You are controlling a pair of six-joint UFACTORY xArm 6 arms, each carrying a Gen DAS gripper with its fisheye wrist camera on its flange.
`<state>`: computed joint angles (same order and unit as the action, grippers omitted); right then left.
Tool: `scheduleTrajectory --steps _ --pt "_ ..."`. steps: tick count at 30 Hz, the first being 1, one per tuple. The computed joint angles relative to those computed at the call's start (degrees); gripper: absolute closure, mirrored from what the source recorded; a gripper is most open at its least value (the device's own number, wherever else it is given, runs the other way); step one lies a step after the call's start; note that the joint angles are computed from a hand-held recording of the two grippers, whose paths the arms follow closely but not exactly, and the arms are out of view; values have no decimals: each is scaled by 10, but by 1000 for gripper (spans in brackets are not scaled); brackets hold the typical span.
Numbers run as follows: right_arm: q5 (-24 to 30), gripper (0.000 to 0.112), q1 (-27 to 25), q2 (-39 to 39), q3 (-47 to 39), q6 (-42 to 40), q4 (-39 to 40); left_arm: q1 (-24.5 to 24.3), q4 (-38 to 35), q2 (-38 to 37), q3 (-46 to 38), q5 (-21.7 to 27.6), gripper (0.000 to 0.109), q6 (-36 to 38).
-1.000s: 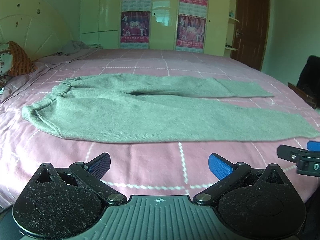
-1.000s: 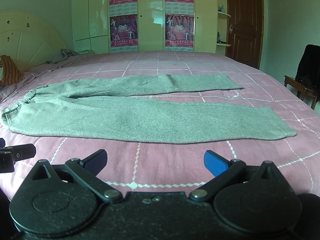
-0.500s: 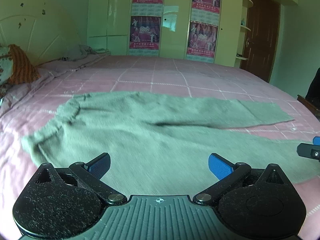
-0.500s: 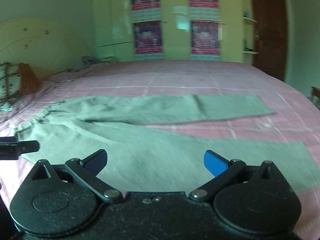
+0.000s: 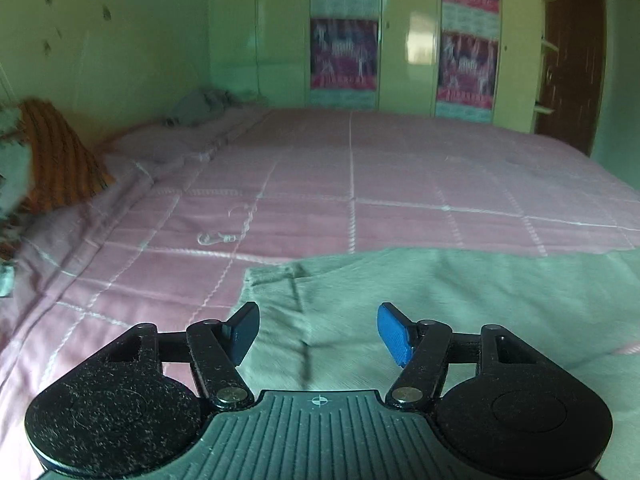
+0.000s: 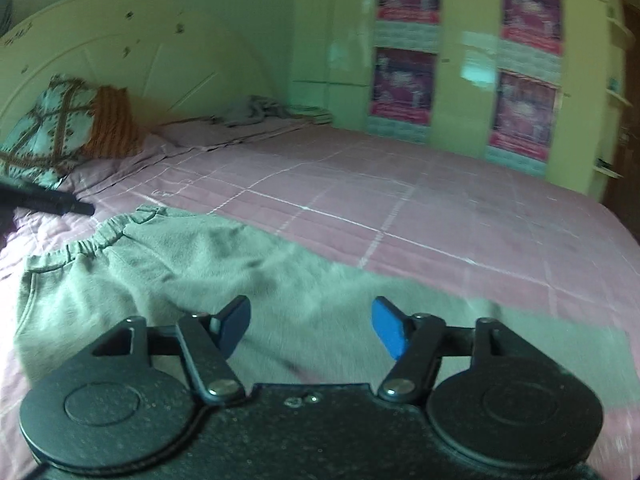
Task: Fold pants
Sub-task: 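Grasp the waistband corner with the left tool while the right tool grasps the other waistband corner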
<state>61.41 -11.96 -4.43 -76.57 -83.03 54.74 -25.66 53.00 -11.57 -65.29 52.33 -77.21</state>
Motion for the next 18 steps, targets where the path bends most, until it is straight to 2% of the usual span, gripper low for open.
scheduleTrajectory --steps 1,2,4,6,13,16,18 --pt "1 61 12 25 -24 5 -7 31 -31 7 3 -31 41 33" --pt "1 62 24 49 -47 10 -13 52 -45 17 2 -46 41 52" --pt "11 63 44 98 -94 22 -24 92 -67 37 1 -87 41 93" --pt "-9 61 67 136 -125 32 -34 123 -90 49 5 -131 41 126" --pt "-40 59 111 264 -248 75 -95 185 -185 122 -36 -173 41 247" --pt "-33 57 117 321 -313 103 -127 200 -227 142 -41 -194 41 293" --pt "-5 57 119 363 -369 117 -150 208 -257 153 -44 -208 38 331"
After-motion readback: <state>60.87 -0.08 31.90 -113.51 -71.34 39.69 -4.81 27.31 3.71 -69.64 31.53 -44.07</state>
